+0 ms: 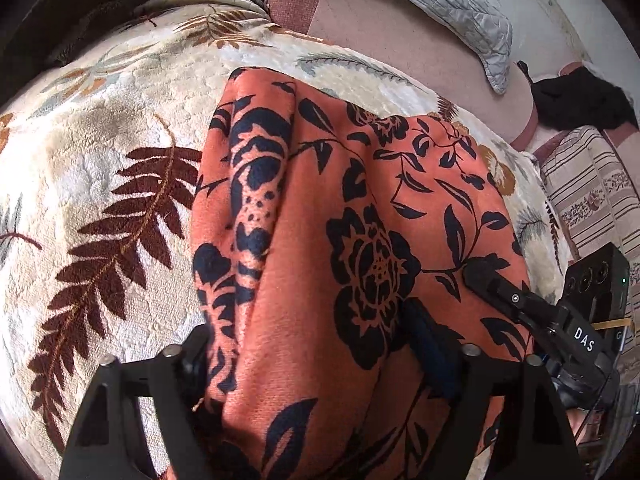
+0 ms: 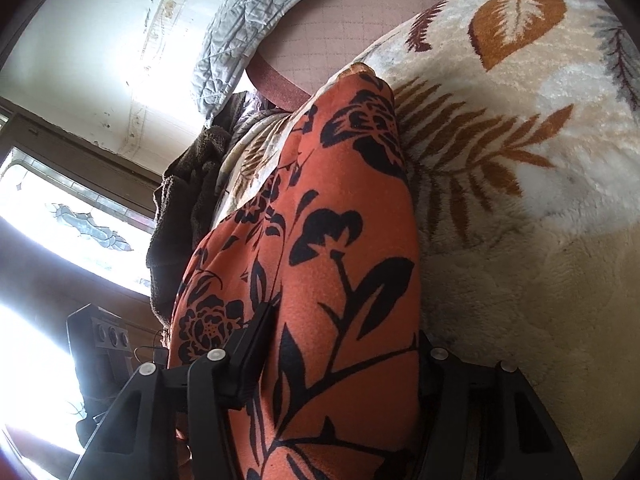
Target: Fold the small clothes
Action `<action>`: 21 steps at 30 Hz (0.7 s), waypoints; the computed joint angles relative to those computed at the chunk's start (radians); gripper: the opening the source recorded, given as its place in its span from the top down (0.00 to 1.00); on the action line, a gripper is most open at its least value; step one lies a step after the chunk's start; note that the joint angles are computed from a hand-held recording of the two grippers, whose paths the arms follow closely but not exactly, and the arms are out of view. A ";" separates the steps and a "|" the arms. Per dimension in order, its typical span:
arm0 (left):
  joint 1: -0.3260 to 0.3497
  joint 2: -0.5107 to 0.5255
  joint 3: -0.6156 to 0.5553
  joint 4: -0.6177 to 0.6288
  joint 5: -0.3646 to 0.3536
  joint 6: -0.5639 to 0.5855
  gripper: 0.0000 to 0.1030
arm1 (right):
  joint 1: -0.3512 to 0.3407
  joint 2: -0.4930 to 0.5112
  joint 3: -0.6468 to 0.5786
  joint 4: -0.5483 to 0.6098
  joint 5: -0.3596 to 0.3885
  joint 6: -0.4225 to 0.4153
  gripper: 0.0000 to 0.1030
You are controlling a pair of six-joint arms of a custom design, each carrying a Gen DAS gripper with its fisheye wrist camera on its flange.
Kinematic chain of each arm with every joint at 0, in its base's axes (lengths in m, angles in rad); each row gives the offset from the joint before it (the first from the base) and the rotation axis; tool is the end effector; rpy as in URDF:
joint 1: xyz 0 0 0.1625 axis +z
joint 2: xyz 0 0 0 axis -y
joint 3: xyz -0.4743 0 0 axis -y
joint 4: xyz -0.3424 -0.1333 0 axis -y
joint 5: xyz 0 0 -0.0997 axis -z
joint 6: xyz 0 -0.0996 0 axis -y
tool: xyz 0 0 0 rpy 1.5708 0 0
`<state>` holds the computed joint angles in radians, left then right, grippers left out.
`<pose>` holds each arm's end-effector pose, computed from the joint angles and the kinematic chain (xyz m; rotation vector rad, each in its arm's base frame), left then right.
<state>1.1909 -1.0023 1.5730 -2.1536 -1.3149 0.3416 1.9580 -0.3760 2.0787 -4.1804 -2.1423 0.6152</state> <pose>-0.0917 -0.6572 0.2821 1.0165 2.7009 -0.0246 0.2712 -0.4548 0.0241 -0.6848 -2.6142 1.5209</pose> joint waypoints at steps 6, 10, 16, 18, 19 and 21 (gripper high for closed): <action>-0.005 -0.021 0.024 -0.051 -0.045 0.048 0.58 | 0.017 0.007 -0.018 -0.008 -0.033 -0.016 0.58; -0.021 -0.043 0.063 -0.109 -0.042 0.065 0.62 | 0.045 -0.001 -0.039 0.013 -0.075 -0.057 0.61; -0.047 -0.109 0.137 -0.164 -0.061 0.084 0.62 | 0.096 -0.017 -0.025 -0.016 -0.131 -0.090 0.61; -0.064 -0.141 0.175 -0.182 -0.067 0.082 0.62 | 0.123 -0.023 -0.006 -0.033 -0.159 -0.083 0.62; -0.074 -0.155 0.194 -0.187 -0.065 0.080 0.62 | 0.138 -0.027 0.006 -0.038 -0.177 -0.073 0.62; -0.091 -0.189 0.229 -0.180 -0.058 0.077 0.62 | 0.168 -0.042 0.034 -0.029 -0.217 -0.048 0.62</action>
<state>1.1003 -1.1908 1.8018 -2.3335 -1.3727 0.4187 2.1262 -0.4180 2.1127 -4.2095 -2.3591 0.5674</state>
